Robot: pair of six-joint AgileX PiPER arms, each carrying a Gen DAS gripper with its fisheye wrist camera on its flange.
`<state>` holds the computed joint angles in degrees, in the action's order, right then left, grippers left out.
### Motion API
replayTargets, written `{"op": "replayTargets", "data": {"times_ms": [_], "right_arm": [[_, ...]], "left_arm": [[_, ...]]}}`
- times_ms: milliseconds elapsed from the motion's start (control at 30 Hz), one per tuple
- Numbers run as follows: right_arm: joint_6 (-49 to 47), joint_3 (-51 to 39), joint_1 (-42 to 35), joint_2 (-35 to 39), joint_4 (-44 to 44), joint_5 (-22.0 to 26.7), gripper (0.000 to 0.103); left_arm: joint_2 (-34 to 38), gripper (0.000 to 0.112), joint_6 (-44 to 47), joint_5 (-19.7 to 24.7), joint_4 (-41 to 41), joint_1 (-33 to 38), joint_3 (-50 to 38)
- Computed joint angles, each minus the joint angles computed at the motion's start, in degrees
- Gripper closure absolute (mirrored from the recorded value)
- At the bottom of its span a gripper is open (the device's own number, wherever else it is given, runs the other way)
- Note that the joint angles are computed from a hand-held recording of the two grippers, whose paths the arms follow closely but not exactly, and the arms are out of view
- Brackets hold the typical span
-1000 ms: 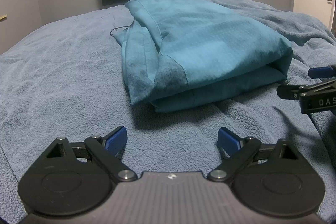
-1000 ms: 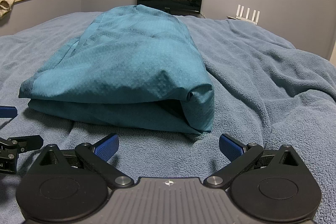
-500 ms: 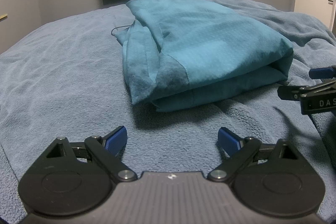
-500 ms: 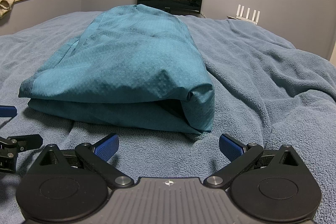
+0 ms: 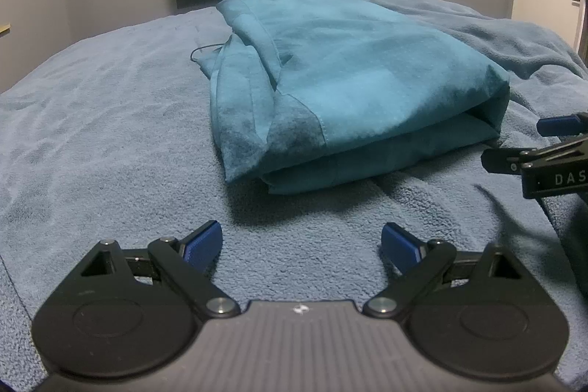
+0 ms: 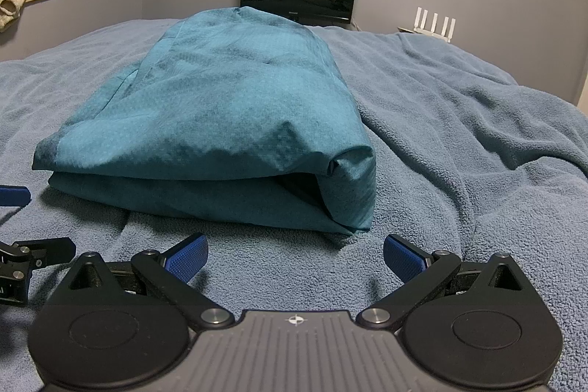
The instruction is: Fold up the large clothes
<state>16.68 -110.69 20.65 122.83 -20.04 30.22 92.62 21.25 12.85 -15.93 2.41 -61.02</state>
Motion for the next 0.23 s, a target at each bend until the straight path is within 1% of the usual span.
{"op": "replayTargets", "data": {"times_ms": [133,233], "right_arm": [[0.0,0.0,0.0,0.0,0.0,0.0,0.0],[-0.1,0.0,0.0,0.0,0.1,0.1,0.0]], "left_arm": [[0.2,0.015,-0.7,0.6,0.9,0.1,-0.3],[-0.1,0.015,1.4,0.0,-1.1,0.2,0.1]]}}
